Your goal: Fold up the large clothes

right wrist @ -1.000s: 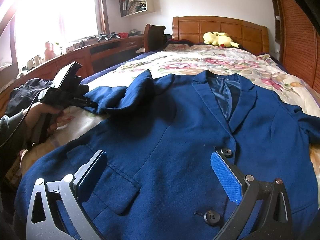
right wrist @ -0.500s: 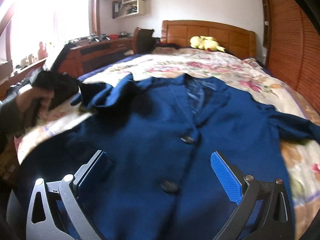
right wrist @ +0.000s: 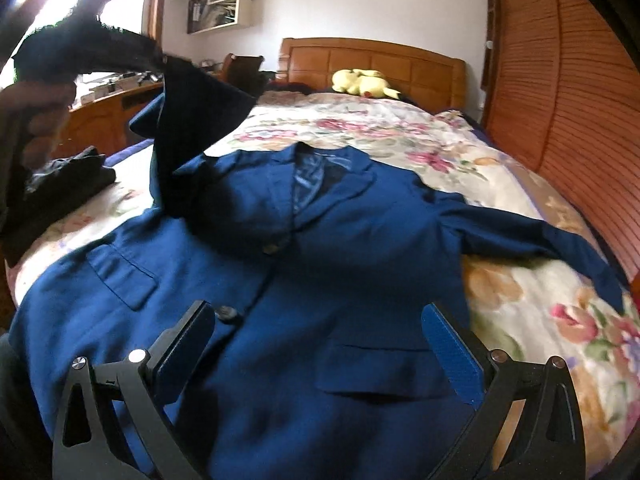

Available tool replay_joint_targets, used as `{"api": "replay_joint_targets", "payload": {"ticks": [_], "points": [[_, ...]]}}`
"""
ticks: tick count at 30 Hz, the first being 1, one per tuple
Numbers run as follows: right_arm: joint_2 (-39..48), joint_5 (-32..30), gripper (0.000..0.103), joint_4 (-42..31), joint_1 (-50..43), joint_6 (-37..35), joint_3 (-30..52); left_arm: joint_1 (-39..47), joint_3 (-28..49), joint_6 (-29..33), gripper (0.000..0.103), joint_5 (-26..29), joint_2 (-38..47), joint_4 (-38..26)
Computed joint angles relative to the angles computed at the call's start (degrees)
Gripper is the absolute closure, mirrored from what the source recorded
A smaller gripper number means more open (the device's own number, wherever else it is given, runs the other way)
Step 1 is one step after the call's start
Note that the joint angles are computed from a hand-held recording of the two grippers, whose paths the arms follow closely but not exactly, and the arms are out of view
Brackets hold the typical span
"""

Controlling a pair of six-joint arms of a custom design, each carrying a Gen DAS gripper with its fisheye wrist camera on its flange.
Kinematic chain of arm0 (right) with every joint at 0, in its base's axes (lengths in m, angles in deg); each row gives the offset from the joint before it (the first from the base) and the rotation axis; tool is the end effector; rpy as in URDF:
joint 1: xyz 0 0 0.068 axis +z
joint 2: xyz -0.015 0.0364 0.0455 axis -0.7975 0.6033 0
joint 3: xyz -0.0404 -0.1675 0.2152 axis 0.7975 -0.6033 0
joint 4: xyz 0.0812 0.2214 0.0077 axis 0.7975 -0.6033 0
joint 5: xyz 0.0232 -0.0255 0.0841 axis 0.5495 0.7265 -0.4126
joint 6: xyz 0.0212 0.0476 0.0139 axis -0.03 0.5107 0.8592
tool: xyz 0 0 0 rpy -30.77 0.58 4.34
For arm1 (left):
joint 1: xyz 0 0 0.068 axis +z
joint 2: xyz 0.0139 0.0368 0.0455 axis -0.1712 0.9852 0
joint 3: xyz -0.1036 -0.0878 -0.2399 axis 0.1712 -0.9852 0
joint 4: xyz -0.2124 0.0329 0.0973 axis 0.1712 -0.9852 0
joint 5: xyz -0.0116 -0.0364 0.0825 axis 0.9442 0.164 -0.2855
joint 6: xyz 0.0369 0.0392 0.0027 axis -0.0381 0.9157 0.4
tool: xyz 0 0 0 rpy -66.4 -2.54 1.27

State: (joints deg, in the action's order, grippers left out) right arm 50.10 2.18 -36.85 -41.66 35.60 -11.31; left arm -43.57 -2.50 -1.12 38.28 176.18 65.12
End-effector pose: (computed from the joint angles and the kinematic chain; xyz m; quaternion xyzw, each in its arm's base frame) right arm 0.2818 0.0667 0.1201 -0.2814 0.8236 0.1072 0.4806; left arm 0.3479 -0.2127 0.1999 -0.0085 0.8872 -0.0041 0.4613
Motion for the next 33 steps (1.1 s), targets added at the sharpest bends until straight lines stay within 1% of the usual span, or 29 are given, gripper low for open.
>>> {"api": "replay_joint_targets", "payload": {"ticks": [4,8,12,14,16,17,18,19,21,23,26,33], "points": [[-4.3,1.6,0.000,-3.3,-0.2,1.5,-0.8,-4.8,3.1,0.5,0.098,-0.8,1.1,-1.6],[-8.8,0.6,0.000,-5.5,-1.5,3.0,-2.0,-8.4,1.9,-0.2,0.098,-2.4,0.3,-1.3],[-11.2,1.0,0.000,-5.1,-2.4,3.2,-3.4,-10.7,1.2,-1.6,0.098,-3.8,0.1,-2.0],[-10.9,1.1,0.000,-5.2,-2.4,3.7,-3.3,-11.3,-1.6,-1.7,0.098,-3.2,-0.9,0.2],[-10.0,1.5,0.000,-5.4,-1.8,4.2,-2.6,-11.6,-3.8,-2.6,0.096,-3.5,-1.7,0.8],[-9.4,1.5,0.000,-5.4,-1.6,4.3,-2.3,-11.8,-4.8,-3.0,0.090,-4.1,-2.0,1.0],[-8.8,2.1,0.000,-5.3,-0.9,4.5,-1.9,-11.9,-6.7,-3.1,0.086,-4.6,-2.6,2.3],[-8.1,2.6,0.000,-5.4,-0.2,4.7,-1.3,-12.2,-9.4,-3.2,0.085,-5.8,-3.4,4.1],[-7.0,3.2,0.000,-5.9,0.8,4.9,-0.1,-12.8,-13.0,-3.3,0.077,-7.7,-4.2,6.6],[-5.3,2.1,0.000,-6.9,0.8,4.8,2.2,-12.7,-16.5,-4.0,0.069,-7.8,-5.1,9.4],[-3.4,1.8,0.000,-7.0,2.0,5.3,4.1,-11.9,-22.6,-6.3,0.068,-7.1,-7.0,13.2],[2.6,1.3,0.000,-8.0,5.4,5.8,9.2,-10.9,-34.6,-10.2,0.068,-10.9,-8.7,21.8]]}}
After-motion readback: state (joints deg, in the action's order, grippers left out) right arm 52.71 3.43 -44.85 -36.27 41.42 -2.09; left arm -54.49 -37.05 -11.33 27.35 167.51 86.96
